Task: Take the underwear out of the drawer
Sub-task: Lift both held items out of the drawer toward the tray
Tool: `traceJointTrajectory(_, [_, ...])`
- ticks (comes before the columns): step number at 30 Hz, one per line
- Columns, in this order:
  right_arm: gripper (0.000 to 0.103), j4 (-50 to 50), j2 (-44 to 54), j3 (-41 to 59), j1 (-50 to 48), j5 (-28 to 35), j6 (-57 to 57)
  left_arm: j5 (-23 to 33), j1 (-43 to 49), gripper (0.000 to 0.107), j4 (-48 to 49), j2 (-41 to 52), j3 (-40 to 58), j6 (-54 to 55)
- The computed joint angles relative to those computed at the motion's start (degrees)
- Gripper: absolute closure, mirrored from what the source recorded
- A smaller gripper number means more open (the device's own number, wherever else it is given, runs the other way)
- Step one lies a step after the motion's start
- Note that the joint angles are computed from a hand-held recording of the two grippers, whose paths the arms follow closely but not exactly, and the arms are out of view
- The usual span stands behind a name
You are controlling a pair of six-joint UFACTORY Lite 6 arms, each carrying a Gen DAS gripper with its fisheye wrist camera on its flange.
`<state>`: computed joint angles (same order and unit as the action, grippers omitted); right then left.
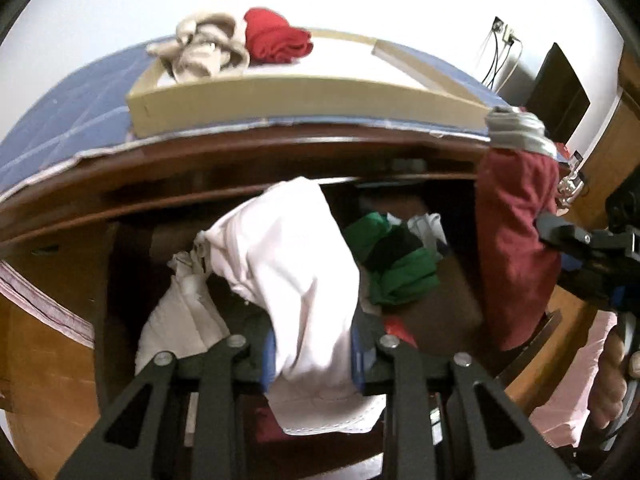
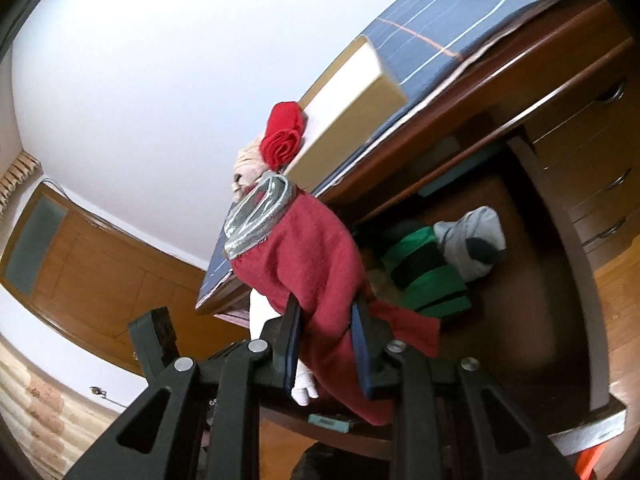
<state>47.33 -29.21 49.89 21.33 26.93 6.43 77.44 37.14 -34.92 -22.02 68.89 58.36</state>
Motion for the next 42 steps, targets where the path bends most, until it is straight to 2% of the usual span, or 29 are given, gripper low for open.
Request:
traceJointTrajectory(2, [0.076, -2.13, 0.46, 1.24, 1.40, -0.90, 2.41, -0.67, -0.27, 0.080, -0.54, -0.93, 0.18, 0.32])
traceJointTrajectory(7, [0.076, -4.86, 2.03, 4.94, 2.60, -1.22, 5.68, 3.98, 4.90, 0.080, -5.14, -1.64, 3.50, 3.33])
traceJointTrajectory(12, [0.076, -7.65, 6.74, 12.26, 2.94, -1.19, 7.28, 4.40, 3.68, 0.080, -7.98, 0.21, 9.43, 1.38])
traceJointTrajectory(20, [0.076, -11.95, 18.19, 27.62, 1.90, -0.38, 10.38, -0.77, -3.96, 0.080, -7.78, 5.89, 20.92, -4.85])
traceJointTrajectory(26, [0.076, -15.55, 29.22, 42.51, 0.42, 0.36, 14.48, -3.91, -10.50, 0.080, -6.89, 13.74, 31.68, -10.62])
traceJointTrajectory(30, [0.076, -17.55, 36.66, 52.33, -0.94, 1.64, 17.84, -7.74, -16.31, 0.080, -3.19, 20.65, 39.42, -15.54])
traceJointTrajectory(37, [0.076, -23.05, 50.32, 70.09, -2.46, 5.09, 25.17, -10.85, -22.27, 0.080, 1.78, 31.55, 52.06, -21.03])
traceJointTrajectory(42, [0.076, -28.50, 63.27, 87.11, -3.40, 11.09, 30.59, -10.91, -27.04, 0.080, 6.50, 40.28, 62.58, -25.78])
